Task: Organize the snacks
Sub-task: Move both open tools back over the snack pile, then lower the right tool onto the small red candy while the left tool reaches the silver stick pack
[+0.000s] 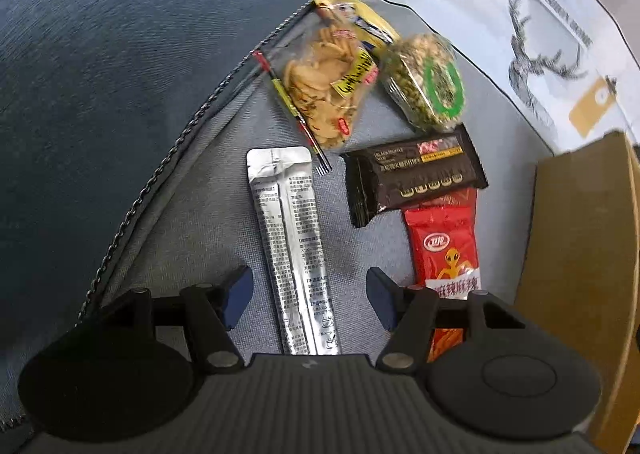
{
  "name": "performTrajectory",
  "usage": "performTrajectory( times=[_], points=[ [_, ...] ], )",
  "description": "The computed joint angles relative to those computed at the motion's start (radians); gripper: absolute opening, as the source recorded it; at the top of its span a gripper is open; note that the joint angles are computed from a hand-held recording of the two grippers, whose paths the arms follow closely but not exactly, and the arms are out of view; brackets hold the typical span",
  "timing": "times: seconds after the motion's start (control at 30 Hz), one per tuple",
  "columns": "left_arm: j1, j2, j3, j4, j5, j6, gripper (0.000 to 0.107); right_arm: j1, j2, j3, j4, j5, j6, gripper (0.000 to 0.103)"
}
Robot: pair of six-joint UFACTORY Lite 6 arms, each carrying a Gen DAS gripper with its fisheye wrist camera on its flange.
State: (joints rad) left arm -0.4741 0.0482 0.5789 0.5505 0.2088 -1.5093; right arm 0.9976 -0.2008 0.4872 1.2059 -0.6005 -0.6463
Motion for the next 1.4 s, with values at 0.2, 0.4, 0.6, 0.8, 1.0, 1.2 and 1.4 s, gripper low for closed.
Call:
performTrajectory(
  times=[0.2,0.4,0.6,0.8,1.0,1.2,1.4],
  points=[
    [-0.018,-0.003,-0.004,0.158,0.012,-0.105,0.025,0.103,0.048,0.046,0.0,-0.05,-0.038,0.066],
    [-0.073,-0.023,0.014,0.368,0.077,-0.241,0.021,0.175,0.15,0.116,-0.025,-0.025,-0.02,0.065],
    [0.002,-0.051,-0.028,0.213,-0.011,-0.049,0.021,0.196,0.341,0.237,-0.011,0.035,-0.001,0.065],
    [0.044,-0.079,-0.068,0.1,-0.047,0.106,0.022,0.182,0.546,0.416,0.204,0.065,-0.195,0.066],
    [0.042,-0.091,-0.087,0.033,-0.064,0.204,0.022,0.141,0.68,0.53,0.344,0.102,-0.301,0.066],
    [0.065,-0.1,-0.101,-0.105,-0.085,0.359,0.023,0.096,0.72,0.546,0.35,0.163,-0.276,0.072],
    [0.063,-0.1,-0.099,-0.126,-0.087,0.381,0.023,0.083,0.716,0.526,0.226,0.263,-0.192,0.077]
  ],
)
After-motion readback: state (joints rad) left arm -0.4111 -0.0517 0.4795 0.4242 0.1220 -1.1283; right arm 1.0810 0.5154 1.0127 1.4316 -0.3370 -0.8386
